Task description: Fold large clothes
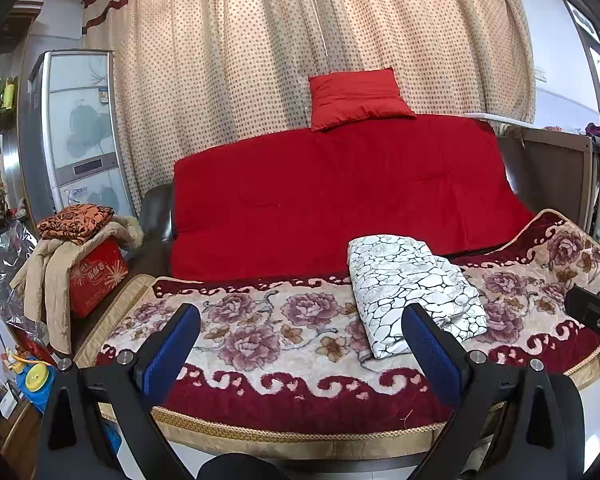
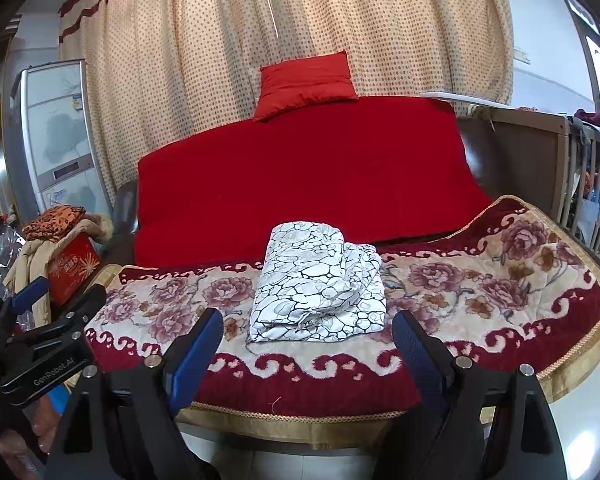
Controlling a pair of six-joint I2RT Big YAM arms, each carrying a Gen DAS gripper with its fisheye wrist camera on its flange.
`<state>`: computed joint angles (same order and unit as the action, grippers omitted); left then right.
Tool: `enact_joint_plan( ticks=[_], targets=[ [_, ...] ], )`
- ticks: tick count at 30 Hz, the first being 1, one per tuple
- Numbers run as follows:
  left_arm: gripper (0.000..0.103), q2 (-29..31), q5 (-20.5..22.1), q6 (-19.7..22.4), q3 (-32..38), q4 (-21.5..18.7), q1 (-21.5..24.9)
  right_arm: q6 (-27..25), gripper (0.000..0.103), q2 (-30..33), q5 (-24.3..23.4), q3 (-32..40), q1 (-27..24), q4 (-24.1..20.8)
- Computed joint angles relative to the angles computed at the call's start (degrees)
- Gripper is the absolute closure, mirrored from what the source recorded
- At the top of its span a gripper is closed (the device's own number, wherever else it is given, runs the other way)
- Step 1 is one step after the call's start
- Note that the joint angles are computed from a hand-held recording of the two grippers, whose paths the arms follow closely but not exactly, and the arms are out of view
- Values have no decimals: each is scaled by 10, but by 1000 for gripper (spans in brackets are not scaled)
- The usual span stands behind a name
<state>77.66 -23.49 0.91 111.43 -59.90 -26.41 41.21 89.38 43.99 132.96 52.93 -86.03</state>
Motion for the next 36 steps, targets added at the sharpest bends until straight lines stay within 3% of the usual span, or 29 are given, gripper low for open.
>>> enact_joint_plan(
  ticks=[36],
  targets=[
    [3,-14,-2,3,-12,-4,16,2,14,7,-4,3,10,2]
  ],
)
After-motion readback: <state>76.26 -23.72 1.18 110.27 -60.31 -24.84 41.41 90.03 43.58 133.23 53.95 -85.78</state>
